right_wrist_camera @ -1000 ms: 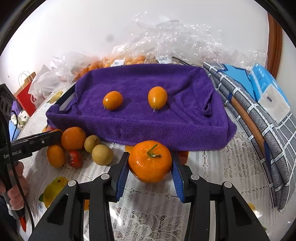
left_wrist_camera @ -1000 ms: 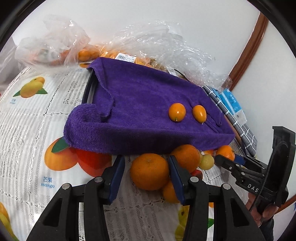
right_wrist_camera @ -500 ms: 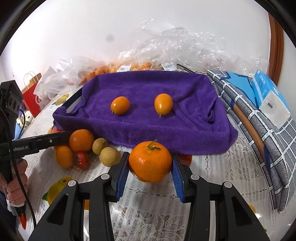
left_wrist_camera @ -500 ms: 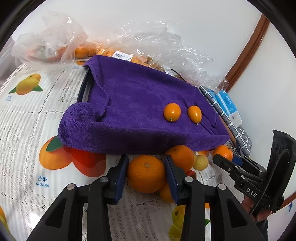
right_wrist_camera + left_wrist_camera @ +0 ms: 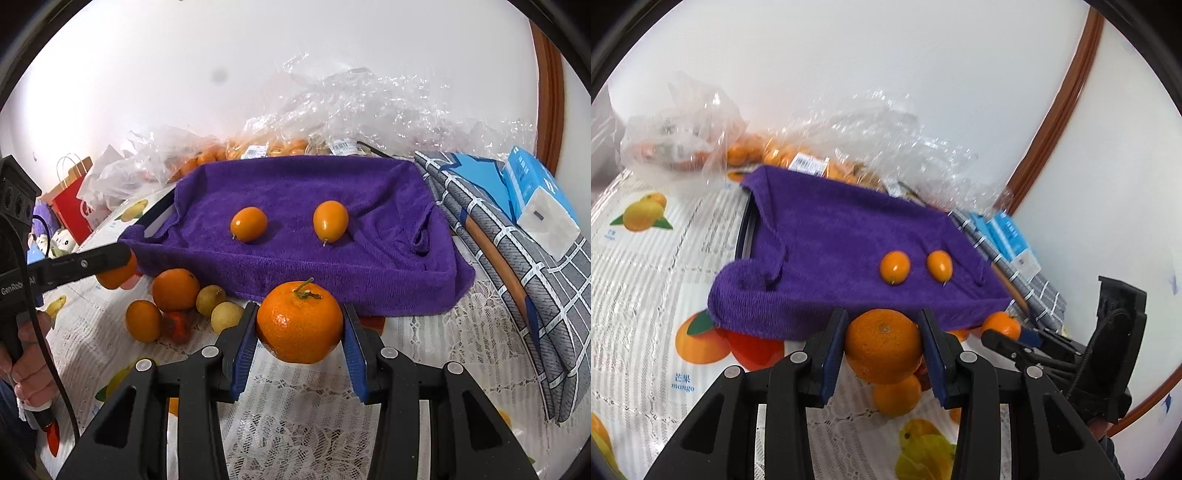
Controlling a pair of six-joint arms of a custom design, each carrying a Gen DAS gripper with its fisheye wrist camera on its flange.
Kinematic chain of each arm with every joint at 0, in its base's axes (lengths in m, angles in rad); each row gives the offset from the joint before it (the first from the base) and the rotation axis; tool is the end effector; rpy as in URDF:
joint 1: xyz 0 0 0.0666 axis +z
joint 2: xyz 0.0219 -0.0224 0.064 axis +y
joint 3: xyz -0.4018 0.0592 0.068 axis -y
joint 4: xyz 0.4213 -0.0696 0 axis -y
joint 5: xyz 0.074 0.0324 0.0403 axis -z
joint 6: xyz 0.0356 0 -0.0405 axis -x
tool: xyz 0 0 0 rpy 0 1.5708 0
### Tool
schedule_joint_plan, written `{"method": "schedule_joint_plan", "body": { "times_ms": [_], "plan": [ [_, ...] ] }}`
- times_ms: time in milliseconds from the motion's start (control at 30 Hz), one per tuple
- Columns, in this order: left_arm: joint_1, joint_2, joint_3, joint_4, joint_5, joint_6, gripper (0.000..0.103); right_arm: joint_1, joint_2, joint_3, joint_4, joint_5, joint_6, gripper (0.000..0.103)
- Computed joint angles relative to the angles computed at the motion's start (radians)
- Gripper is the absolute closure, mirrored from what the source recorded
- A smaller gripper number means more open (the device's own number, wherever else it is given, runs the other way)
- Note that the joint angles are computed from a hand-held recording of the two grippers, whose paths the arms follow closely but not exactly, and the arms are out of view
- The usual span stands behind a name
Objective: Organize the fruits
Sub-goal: 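Lift both fruits over the purple towel and open both tools to set them down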
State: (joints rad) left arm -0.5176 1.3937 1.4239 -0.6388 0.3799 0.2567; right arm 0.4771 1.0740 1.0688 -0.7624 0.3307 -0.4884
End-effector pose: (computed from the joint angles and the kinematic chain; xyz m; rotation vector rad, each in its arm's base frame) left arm 0.4511 -0.2725 0.4894 0.5158 2.1983 -0.8428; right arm 0.3509 0.1679 0.4391 0.1748 2.2832 0.1127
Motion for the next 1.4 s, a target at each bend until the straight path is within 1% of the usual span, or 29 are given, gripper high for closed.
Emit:
{"method": "schedule_joint_plan", "body": {
  "times_ms": [133, 400, 500, 567, 633, 733, 800, 867, 933, 1000, 1100, 1233, 1300, 1400],
  "plan": [
    [-0.002, -0.012, -0.008, 0.019, -0.011, -0.003, 0.066, 0.004, -0.018, -0.013, 0.031, -0.002, 0.009, 0.059],
    [-0.01, -0.015, -0.001, 0.019, -0.056, -0.008, 0.066, 0.006, -0.051, -0.027, 0.078, -0.009, 0.019, 0.059],
    [-0.002, -0.014, 0.005, 0.022, -0.046, 0.01, 0.066, 0.001, -0.072, -0.036, 0.107, -0.02, 0.004, 0.059],
    [-0.001, -0.008, 0.02, 0.013, -0.053, 0.017, 0.066, 0.001, -0.073, -0.031, 0.103, -0.002, -0.012, 0.059],
    [-0.001, 0.005, 0.049, -0.009, -0.066, 0.01, 0.066, 0.007, -0.061, -0.012, 0.071, 0.026, -0.018, 0.059],
    [0.001, 0.027, 0.099, -0.027, -0.061, 0.002, 0.066, 0.013, -0.045, 0.015, 0.046, 0.042, 0.005, 0.059],
    [-0.003, 0.05, 0.142, -0.036, -0.073, -0.006, 0.066, 0.009, -0.035, 0.031, 0.05, 0.035, 0.021, 0.059],
    [-0.012, 0.079, 0.187, -0.032, -0.102, -0.018, 0.066, 0.004, -0.023, 0.049, 0.044, 0.048, 0.031, 0.059],
    [-0.018, 0.105, 0.22, -0.026, -0.116, -0.013, 0.066, -0.003, -0.004, 0.073, 0.043, 0.072, 0.039, 0.059],
    [-0.019, 0.127, 0.239, -0.012, -0.104, 0.011, 0.066, -0.015, 0.019, 0.095, 0.04, 0.082, 0.04, 0.059],
    [-0.022, 0.147, 0.24, 0.014, -0.114, 0.032, 0.066, -0.042, 0.052, 0.122, 0.049, 0.095, 0.03, 0.059],
    [-0.021, 0.155, 0.208, 0.038, -0.145, 0.008, 0.066, -0.056, 0.075, 0.124, 0.07, 0.157, 0.015, 0.059],
    [-0.016, 0.156, 0.189, 0.061, -0.145, 0.003, 0.065, -0.059, 0.074, 0.112, 0.077, 0.164, 0.012, 0.059],
    [-0.009, 0.178, 0.198, 0.044, -0.12, 0.021, 0.066, -0.068, 0.073, 0.1, 0.079, 0.16, 0.004, 0.059]
  ]
}}
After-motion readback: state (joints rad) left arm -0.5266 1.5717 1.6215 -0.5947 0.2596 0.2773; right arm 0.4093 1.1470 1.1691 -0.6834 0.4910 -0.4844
